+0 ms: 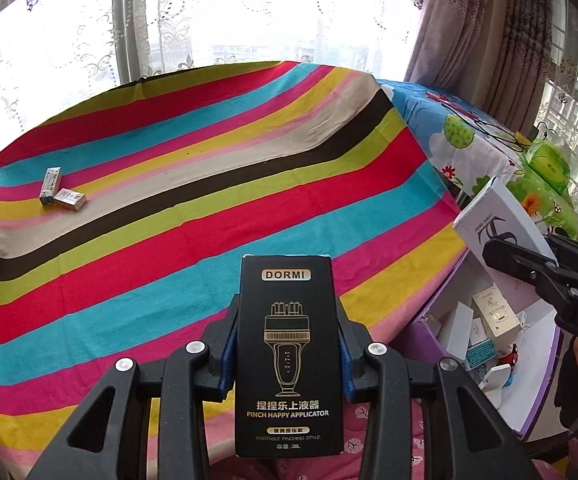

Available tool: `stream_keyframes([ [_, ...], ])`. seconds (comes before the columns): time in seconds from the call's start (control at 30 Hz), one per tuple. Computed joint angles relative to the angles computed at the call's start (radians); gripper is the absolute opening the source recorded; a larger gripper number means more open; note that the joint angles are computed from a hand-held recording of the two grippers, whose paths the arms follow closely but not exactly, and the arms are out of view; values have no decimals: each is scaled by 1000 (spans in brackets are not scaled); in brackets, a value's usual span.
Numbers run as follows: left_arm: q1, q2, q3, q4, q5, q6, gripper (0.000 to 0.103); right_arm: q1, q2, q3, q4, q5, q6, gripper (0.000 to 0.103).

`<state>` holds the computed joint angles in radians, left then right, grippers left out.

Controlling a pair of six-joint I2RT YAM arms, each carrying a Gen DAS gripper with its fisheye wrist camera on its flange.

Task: Organize rigid objects
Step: 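Carry the white box and black DORMI box over to the storage box, then open both grippers to drop the boxes into the storage box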

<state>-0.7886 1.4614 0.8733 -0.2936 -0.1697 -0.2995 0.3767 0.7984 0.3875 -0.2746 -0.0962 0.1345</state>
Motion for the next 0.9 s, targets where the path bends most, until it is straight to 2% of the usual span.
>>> stream_keyframes([
  [0.2,-127,118,109,-41,-7,14,40,-283,-203,-60,-165,-187,-102,40],
  [0.43,-247,260,264,-122,-5,45,40,-634,-291,-102,-298,-380,-291,40],
  [0.67,-360,375,412,-188,-6,95,40,-1112,-163,-64,-378,-601,-594,40],
  [0.9,-441,480,541,-251,-16,141,40,-1323,-54,-45,-361,-630,-746,41],
])
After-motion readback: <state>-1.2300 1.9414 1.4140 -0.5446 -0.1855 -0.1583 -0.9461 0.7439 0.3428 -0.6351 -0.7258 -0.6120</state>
